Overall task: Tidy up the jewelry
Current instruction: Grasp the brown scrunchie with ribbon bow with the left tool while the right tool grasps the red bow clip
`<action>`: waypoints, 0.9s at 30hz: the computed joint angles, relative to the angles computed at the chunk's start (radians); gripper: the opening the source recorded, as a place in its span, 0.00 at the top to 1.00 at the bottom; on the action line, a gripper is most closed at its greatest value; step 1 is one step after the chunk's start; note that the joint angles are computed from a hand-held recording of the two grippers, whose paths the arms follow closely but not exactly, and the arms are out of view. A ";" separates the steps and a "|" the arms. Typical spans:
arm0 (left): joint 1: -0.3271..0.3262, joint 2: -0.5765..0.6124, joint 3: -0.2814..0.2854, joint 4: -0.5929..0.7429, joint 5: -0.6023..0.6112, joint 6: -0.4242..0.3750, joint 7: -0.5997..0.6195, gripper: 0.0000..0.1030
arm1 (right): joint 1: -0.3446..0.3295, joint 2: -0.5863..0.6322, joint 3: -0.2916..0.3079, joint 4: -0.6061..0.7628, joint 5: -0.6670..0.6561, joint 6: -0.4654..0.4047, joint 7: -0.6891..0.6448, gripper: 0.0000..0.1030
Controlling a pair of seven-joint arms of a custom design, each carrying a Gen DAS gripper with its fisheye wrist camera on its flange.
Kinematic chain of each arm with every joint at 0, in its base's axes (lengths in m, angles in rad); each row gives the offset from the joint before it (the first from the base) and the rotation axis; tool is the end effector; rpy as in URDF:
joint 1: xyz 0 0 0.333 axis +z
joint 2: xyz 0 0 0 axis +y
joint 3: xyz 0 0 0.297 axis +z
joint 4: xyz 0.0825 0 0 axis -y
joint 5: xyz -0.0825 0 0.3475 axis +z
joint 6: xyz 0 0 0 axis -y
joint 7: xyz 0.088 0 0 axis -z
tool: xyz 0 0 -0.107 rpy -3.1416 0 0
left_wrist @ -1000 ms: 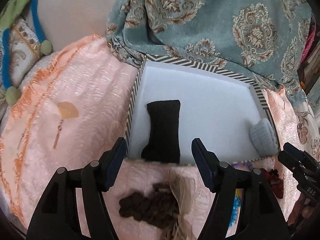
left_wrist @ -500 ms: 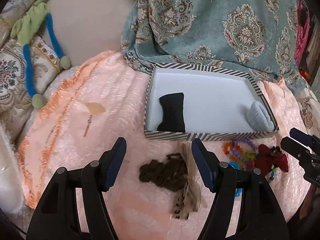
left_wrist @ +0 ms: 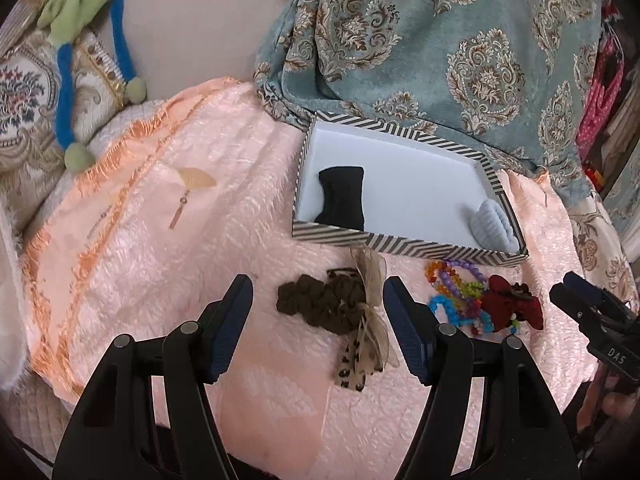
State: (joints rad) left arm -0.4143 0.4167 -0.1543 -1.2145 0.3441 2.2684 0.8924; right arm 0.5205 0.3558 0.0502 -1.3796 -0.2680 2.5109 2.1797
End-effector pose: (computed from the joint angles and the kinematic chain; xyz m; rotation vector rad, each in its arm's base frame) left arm 0.5918 -0.3375 0.6024 -1.8885 1.8707 -0.8087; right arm 0.5702 0.3607 0.5923 -1.7739 1.5986 -0.4596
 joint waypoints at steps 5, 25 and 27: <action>0.025 -0.018 -0.022 -0.049 -0.072 0.030 0.000 0.34 | -0.015 -0.065 -0.003 -0.109 -0.008 0.022 0.014 0.34; -0.007 0.213 -0.022 0.234 -0.188 -0.102 0.041 0.34 | -0.113 -0.036 0.069 -0.146 0.170 0.018 -0.388 0.39; -0.010 0.250 -0.019 0.292 -0.201 -0.130 0.046 0.33 | -0.120 -0.007 0.071 -0.100 0.198 -0.027 -0.466 0.39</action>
